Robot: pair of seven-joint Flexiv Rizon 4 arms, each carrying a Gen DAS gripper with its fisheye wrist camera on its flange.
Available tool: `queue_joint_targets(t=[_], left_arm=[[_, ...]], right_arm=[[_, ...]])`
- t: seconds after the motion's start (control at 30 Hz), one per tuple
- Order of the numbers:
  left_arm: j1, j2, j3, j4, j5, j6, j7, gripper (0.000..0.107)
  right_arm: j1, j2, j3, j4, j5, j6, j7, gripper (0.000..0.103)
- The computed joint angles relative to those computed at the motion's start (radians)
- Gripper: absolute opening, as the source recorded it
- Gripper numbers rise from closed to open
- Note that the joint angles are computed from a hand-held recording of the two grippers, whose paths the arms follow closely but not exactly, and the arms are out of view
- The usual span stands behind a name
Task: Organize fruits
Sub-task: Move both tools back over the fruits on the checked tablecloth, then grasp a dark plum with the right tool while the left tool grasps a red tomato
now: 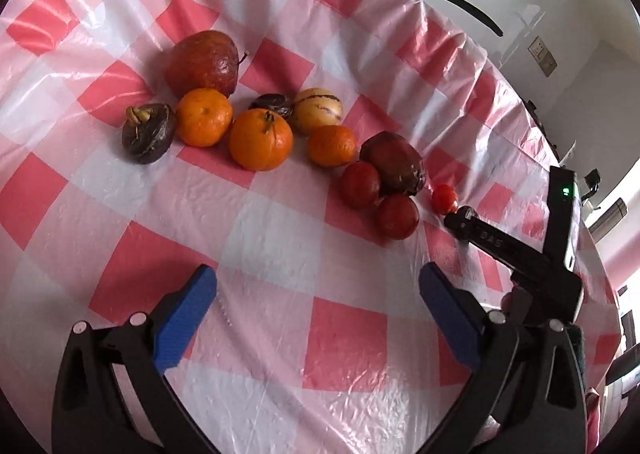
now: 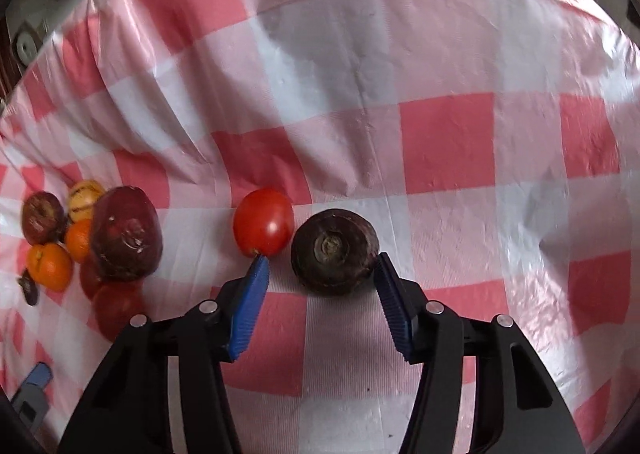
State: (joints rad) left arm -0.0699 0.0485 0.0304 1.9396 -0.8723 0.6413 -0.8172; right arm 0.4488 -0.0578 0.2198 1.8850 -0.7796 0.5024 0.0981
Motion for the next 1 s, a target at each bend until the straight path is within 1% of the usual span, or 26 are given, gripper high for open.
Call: queue_joint_targets(t=[0.03,0.07,0.1,0.13,0.17,0.23,0.3,0.37,0.4,0.47,0.5,0.57,0.6,0.7,0.77,0.8,0.83,0.9,0.93,0.97,1.0], left_arm=[[0.000,0.001,0.001,0.001,-0.002,-0.001,0.000,0.101],[0.000,0.002,0.001,0.002,-0.001,0.000,0.001,0.101],[0.000,0.003,0.001,0.003,0.001,0.000,0.003,0.101],[0.000,0.003,0.002,0.003,-0.001,-0.002,0.004,0.101],[0.000,0.004,0.002,0.004,-0.004,-0.003,0.005,0.101],[0.000,0.007,0.004,0.009,-0.015,0.007,0.004,0.101],[-0.001,0.013,0.005,0.016,-0.025,0.016,0.009,0.101],[-0.008,0.023,0.004,0.025,-0.026,0.032,0.031,0.101],[-0.013,0.030,0.002,0.032,-0.027,0.048,0.047,0.101],[-0.030,0.053,-0.002,0.055,-0.025,0.089,0.091,0.101],[-0.041,0.065,-0.003,0.066,-0.024,0.101,0.114,0.101],[-0.054,0.074,-0.003,0.075,-0.022,0.103,0.127,0.100],[-0.061,0.076,-0.004,0.076,-0.021,0.103,0.129,0.099],[-0.078,0.057,-0.021,0.058,0.006,0.103,0.094,0.088],[-0.092,0.032,-0.043,0.036,0.046,0.123,0.075,0.077],[-0.105,0.018,-0.056,0.025,0.055,0.142,0.087,0.075],[-0.114,0.010,-0.063,0.019,0.067,0.158,0.093,0.072],[-0.126,-0.013,-0.077,-0.004,0.109,0.180,0.080,0.070],[-0.128,-0.032,-0.087,-0.024,0.159,0.198,0.043,0.069],[-0.129,-0.045,-0.090,-0.039,0.193,0.200,0.018,0.066],[-0.128,-0.059,-0.093,-0.057,0.224,0.188,-0.004,0.065]], right_arm=[[0.009,-0.018,0.001,-0.027,0.007,-0.044,-0.022,0.052],[0.016,-0.027,0.000,-0.040,0.004,-0.062,-0.029,0.048],[0.022,-0.034,0.000,-0.047,-0.003,-0.076,-0.029,0.040],[0.029,-0.038,0.000,-0.053,-0.004,-0.096,-0.021,0.040],[0.035,-0.028,0.001,-0.041,-0.025,-0.103,0.029,0.040],[0.034,0.000,0.004,0.003,-0.077,-0.064,0.119,0.040],[0.023,0.037,0.012,0.062,-0.123,-0.007,0.243,0.040],[-0.011,0.081,0.010,0.144,-0.190,0.118,0.399,0.040],[-0.029,0.097,0.010,0.177,-0.213,0.162,0.478,0.040],[-0.064,0.116,0.006,0.222,-0.254,0.246,0.594,0.040],[-0.080,0.121,0.004,0.237,-0.284,0.278,0.644,0.040],[-0.104,0.132,0.007,0.262,-0.343,0.306,0.738,0.040],[-0.109,0.141,0.015,0.270,-0.357,0.302,0.764,0.040],[-0.106,0.134,0.030,0.267,-0.372,0.277,0.809,0.040],[-0.106,0.119,0.026,0.257,-0.386,0.278,0.821,0.040],[-0.105,0.107,0.022,0.246,-0.390,0.281,0.819,0.040],[-0.105,0.118,0.023,0.255,-0.385,0.280,0.816,0.040],[-0.095,0.106,0.028,0.243,-0.386,0.264,0.824,0.040],[-0.094,0.096,0.025,0.235,-0.388,0.266,0.825,0.040],[-0.068,0.092,0.002,0.232,-0.390,0.264,0.829,0.040],[-0.070,0.116,0.002,0.253,-0.385,0.266,0.825,0.040]])
